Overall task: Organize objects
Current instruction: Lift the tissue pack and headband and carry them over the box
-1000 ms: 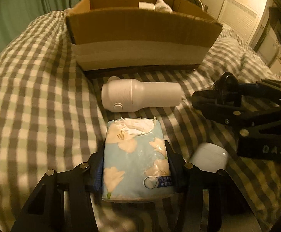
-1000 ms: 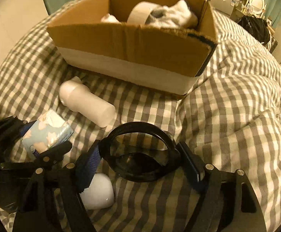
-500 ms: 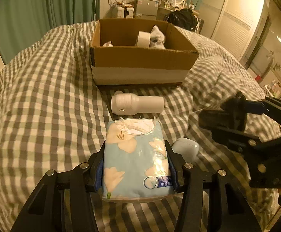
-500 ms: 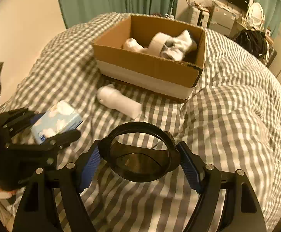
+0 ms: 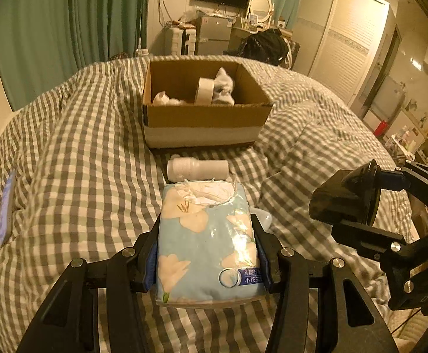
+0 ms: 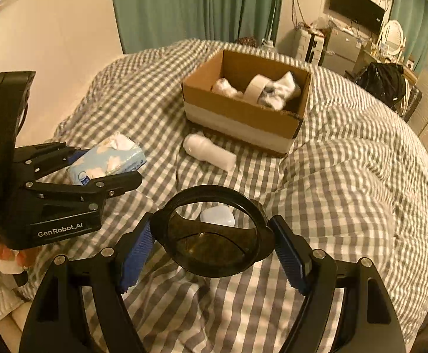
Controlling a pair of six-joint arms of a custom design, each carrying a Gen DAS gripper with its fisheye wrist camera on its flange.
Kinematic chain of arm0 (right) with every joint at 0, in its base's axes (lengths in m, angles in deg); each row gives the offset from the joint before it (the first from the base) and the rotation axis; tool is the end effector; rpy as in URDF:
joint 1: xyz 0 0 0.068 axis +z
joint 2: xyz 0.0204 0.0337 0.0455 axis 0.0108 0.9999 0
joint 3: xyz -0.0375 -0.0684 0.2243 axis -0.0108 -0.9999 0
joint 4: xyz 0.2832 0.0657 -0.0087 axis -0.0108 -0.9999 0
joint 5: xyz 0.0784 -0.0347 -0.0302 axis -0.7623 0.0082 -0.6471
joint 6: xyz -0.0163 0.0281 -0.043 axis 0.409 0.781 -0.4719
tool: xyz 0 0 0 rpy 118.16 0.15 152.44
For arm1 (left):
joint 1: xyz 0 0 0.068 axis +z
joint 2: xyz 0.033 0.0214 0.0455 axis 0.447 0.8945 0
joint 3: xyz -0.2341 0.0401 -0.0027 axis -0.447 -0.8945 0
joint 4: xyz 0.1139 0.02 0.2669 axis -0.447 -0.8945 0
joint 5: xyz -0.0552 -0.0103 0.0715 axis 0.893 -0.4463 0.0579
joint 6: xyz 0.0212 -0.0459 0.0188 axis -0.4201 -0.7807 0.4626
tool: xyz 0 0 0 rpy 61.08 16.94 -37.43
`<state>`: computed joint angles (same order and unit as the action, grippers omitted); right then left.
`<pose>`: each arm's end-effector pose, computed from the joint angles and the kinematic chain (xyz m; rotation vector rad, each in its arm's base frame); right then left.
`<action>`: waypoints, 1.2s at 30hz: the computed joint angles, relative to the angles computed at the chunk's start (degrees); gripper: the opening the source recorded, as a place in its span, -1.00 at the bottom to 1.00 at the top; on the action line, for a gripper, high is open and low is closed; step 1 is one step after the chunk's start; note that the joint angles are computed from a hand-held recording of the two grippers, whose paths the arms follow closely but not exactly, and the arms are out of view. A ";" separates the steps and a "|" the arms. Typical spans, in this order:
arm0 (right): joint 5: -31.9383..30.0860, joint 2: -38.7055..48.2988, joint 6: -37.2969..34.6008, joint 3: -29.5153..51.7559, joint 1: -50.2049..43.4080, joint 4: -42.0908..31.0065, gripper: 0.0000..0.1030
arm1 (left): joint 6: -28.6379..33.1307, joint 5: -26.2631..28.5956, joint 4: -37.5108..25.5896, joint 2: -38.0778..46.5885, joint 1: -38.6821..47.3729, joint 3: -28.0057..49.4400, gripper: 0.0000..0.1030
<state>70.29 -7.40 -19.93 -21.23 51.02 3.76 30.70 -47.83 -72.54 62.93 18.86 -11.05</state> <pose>0.1880 0.2095 0.1622 -0.4014 2.5018 0.1064 0.2577 -0.0438 0.2122 0.4384 2.4455 -0.3167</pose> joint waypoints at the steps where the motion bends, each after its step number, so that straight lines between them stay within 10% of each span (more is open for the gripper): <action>1: 0.33 -1.07 0.18 0.18 0.38 -0.86 0.50 | 0.07 0.01 -0.43 -0.50 0.00 0.40 0.03; 16: 4.93 -6.14 -5.15 11.53 -3.80 -2.05 0.50 | -0.92 0.99 1.11 6.02 1.24 20.57 0.03; 36: -9.61 24.49 -14.36 42.07 -21.41 6.94 0.50 | -4.13 -4.40 7.17 46.21 -1.58 58.24 0.03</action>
<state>60.69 17.09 -34.29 20.84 29.61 10.70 26.57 -52.24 -65.38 109.14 17.28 47.18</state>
